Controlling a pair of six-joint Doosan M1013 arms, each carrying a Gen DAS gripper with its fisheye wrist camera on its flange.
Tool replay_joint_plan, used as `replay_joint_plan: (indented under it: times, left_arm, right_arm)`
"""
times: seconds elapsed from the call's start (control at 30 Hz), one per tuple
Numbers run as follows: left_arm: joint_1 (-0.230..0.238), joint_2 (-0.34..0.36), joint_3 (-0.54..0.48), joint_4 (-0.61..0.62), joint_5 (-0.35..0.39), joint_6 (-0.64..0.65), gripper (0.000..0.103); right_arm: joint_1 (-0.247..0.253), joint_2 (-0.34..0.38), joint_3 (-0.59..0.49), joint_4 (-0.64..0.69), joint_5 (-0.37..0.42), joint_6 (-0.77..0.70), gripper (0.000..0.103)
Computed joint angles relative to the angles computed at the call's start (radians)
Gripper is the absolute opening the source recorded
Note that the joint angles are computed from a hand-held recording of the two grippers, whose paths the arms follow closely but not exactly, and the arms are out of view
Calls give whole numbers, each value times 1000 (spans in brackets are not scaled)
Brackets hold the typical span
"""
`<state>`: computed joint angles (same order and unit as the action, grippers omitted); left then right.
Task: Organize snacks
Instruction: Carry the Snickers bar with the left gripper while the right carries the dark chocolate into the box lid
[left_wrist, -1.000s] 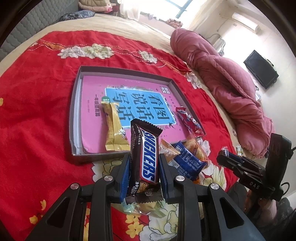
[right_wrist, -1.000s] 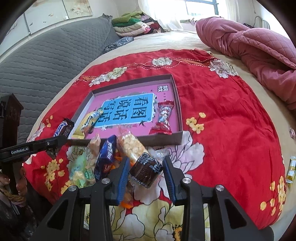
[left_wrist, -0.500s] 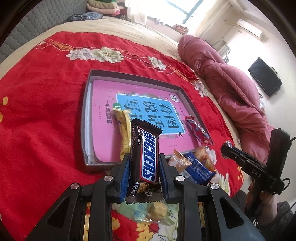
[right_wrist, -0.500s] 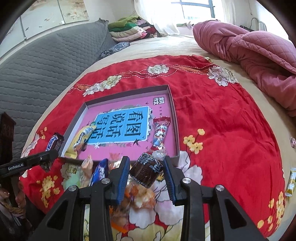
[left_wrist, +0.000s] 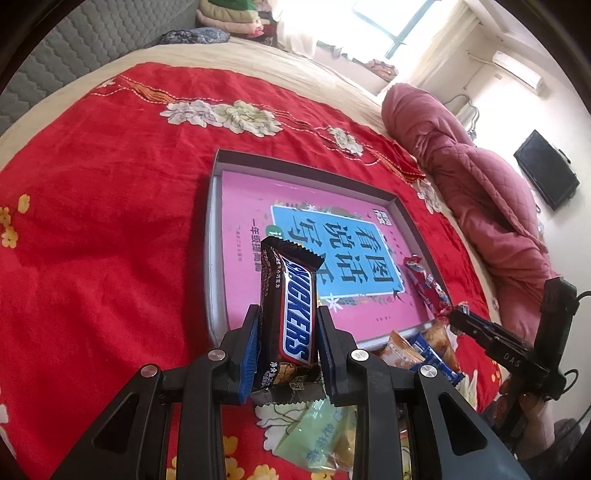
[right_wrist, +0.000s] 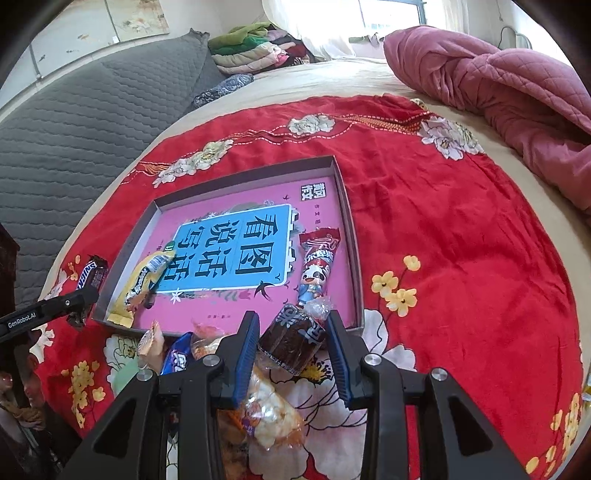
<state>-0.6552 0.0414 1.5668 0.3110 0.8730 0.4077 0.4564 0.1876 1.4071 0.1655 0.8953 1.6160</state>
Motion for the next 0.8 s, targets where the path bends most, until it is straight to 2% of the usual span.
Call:
replay_joint_plan:
  times: [0.53, 0.8]
  left_arm:
    - [16, 23, -8, -1, -8, 19, 30]
    - [26, 31, -8, -8, -11, 20, 30]
  right_arm:
    - [6, 37, -28, -19, -2, 17, 37]
    - [14, 51, -39, -78, -5, 51, 37]
